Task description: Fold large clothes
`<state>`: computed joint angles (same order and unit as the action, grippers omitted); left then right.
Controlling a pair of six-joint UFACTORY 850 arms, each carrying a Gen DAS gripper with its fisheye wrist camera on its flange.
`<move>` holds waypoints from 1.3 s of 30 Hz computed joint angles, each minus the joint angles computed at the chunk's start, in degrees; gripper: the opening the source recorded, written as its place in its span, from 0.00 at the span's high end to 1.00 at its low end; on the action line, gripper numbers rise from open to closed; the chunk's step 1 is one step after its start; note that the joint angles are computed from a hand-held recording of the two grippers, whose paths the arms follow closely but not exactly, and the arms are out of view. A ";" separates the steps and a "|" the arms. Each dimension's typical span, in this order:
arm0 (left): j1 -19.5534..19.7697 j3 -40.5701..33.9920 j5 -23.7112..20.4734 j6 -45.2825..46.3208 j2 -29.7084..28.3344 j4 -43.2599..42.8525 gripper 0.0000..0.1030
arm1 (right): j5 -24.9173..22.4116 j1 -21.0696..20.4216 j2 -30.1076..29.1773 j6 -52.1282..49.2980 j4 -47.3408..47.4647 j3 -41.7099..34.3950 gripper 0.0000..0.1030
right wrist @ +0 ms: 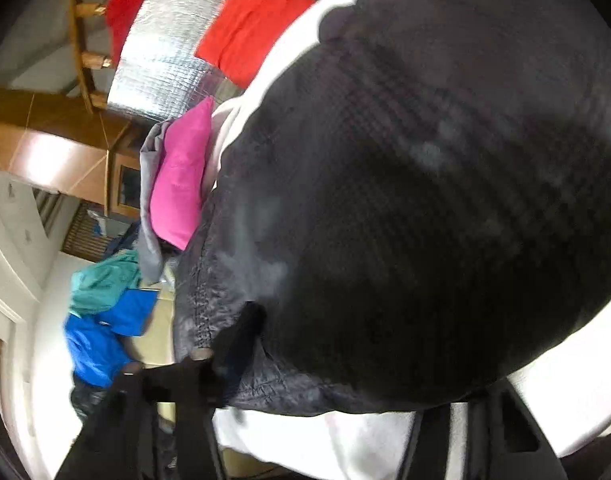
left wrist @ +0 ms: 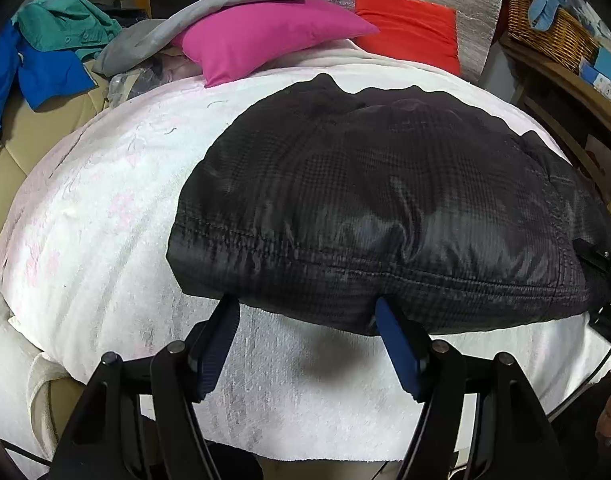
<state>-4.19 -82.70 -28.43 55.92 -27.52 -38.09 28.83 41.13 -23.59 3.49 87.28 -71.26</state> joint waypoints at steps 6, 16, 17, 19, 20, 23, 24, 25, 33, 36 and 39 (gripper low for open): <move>0.43 0.77 0.84 2.49 0.99 -1.94 0.31 | 2.25 0.57 -0.83 -14.61 9.85 -2.79 0.64; 6.58 -10.84 -23.76 -6.13 -7.19 -7.94 0.30 | -1.95 0.37 4.24 7.43 -3.72 5.63 0.43; 7.04 -12.09 -25.19 -8.13 -8.24 -7.83 0.30 | -1.34 0.67 5.21 10.47 -5.59 7.13 0.43; 7.51 -13.40 -26.75 -11.28 -9.53 -7.49 0.30 | 0.42 1.23 7.01 15.09 -7.48 9.91 0.42; 7.80 -14.09 -27.78 -12.77 -10.22 -7.80 0.30 | 1.16 1.37 7.61 16.44 -7.43 10.94 0.42; 8.56 -15.29 -30.07 -15.56 -11.68 -10.41 0.29 | 4.20 2.29 10.46 22.85 -7.84 15.56 0.39; 8.70 -15.65 -30.54 -16.19 -12.05 -11.07 0.29 | 5.02 2.54 11.02 23.90 -7.11 16.54 0.39; 8.84 -16.09 -31.10 -17.03 -12.50 -11.63 0.29 | 6.02 2.86 11.41 25.03 -6.33 17.37 0.38; 9.16 -20.62 -35.23 -23.40 -17.04 -17.98 0.28 | 17.75 6.14 13.98 35.56 -2.36 23.46 0.34; 8.90 -20.30 -32.91 -22.95 -16.84 -20.73 0.32 | 19.04 6.45 13.19 25.60 3.59 21.20 0.40; 8.32 -18.88 -29.74 -19.95 -15.42 -21.31 0.53 | 21.93 6.74 12.00 11.53 10.81 17.13 0.57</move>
<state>4.13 -101.58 -58.17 35.98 -42.95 -59.40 50.76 47.87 -11.58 15.01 98.08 -54.12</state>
